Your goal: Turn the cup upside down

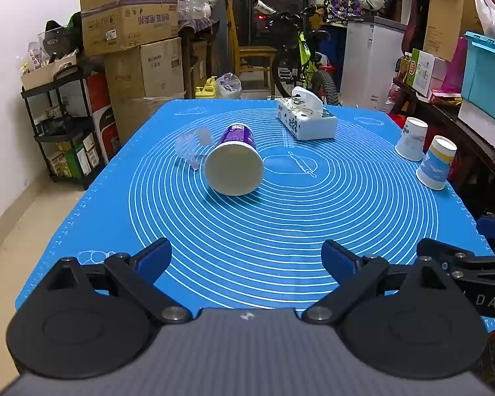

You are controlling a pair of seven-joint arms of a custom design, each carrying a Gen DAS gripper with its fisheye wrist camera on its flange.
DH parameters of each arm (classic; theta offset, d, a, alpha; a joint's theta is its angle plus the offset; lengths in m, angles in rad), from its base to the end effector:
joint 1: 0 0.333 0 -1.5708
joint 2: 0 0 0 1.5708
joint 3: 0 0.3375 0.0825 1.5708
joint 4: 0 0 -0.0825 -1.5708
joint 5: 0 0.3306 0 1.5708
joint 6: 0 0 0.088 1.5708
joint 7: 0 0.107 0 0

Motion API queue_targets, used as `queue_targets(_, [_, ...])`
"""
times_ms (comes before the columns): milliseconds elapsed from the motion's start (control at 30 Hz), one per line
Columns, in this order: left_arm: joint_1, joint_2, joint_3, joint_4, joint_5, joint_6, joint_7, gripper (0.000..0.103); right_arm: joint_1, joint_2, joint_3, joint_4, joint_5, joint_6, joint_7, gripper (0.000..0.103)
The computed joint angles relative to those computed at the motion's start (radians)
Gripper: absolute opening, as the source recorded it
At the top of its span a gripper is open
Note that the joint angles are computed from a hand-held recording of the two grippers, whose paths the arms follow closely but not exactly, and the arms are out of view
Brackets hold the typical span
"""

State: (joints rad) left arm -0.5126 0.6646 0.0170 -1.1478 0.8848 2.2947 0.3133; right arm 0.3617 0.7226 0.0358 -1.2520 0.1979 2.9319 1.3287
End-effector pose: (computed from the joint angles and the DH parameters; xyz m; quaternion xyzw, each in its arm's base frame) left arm 0.6599 -0.3426 0.5028 -0.7253 0.5296 -0.2495 0.3622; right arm 0.7087 0.2726 0.4867 -0.7497 0.4725 -0.2436 0.3942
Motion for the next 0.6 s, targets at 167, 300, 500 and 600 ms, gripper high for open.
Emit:
queue_targets(167, [-0.001,-0.001,0.003,-0.003,0.008,0.005,-0.005,0.097,0.0,-0.003,0.0,-0.006,0.003,0.007,-0.002,0.093])
queue_targets(300, [-0.001,0.004,0.001,0.002,0.006,0.003,0.002,0.097,-0.006,0.003,0.006,0.006,-0.021,-0.005,0.023,0.093])
queue_targets(500, [0.009,-0.019,0.001,-0.042,0.014,0.026,-0.022,0.097,-0.012,-0.02,0.014,-0.022,0.015,0.003,-0.017,0.093])
queue_targets(600, [0.007,-0.002,-0.001,-0.019,0.011,0.014,-0.014,0.097,-0.009,-0.003,0.008,0.0,0.015,-0.009,-0.011,0.093])
